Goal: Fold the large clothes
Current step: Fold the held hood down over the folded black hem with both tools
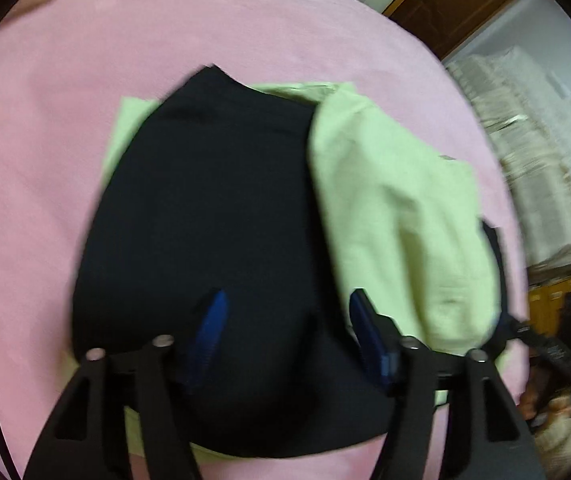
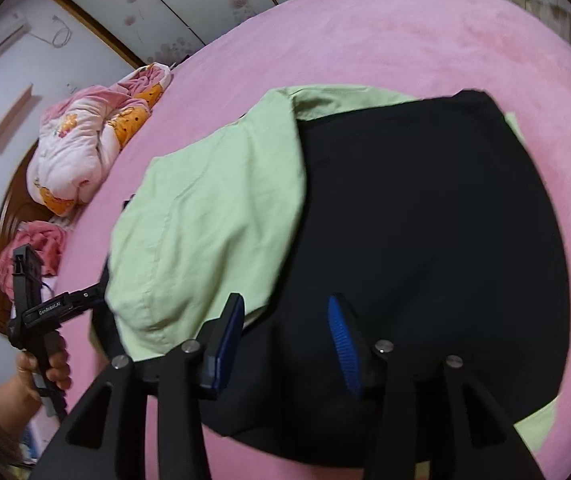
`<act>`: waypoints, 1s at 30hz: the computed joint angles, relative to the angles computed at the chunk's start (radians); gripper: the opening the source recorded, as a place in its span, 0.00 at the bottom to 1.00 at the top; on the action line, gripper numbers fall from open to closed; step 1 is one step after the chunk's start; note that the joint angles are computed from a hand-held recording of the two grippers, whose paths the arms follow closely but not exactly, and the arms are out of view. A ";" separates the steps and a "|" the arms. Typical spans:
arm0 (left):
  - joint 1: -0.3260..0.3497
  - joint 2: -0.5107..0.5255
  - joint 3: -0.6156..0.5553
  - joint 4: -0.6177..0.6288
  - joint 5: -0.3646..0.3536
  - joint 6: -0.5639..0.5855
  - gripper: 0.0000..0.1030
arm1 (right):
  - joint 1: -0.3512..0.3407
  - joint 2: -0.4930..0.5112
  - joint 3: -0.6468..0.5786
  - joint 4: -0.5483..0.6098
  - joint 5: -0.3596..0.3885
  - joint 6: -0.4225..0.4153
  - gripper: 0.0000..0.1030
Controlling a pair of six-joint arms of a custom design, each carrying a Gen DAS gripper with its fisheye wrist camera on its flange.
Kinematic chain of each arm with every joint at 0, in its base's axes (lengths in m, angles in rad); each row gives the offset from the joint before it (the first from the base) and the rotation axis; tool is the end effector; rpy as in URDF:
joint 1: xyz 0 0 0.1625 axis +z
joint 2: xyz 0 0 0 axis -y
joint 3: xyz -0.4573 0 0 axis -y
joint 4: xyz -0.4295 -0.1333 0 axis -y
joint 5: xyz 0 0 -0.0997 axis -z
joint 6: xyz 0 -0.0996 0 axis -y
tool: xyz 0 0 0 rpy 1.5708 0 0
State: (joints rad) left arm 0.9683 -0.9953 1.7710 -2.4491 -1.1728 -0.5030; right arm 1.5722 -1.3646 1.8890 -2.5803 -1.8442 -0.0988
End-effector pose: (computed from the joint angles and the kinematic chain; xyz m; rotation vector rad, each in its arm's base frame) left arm -0.2347 -0.6446 0.1643 0.1113 2.8237 -0.4227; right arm 0.1072 -0.5982 0.3567 0.0446 -2.7738 0.6666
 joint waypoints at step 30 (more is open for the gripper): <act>-0.174 0.124 -0.018 -0.045 0.305 -0.039 0.55 | 0.168 0.067 0.096 -0.267 -0.264 -0.045 0.17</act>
State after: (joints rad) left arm 0.7941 -0.8716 1.7526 -2.4936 -0.8682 -0.5423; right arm 1.7399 -1.2979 1.9853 -2.8478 -2.1087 -0.1437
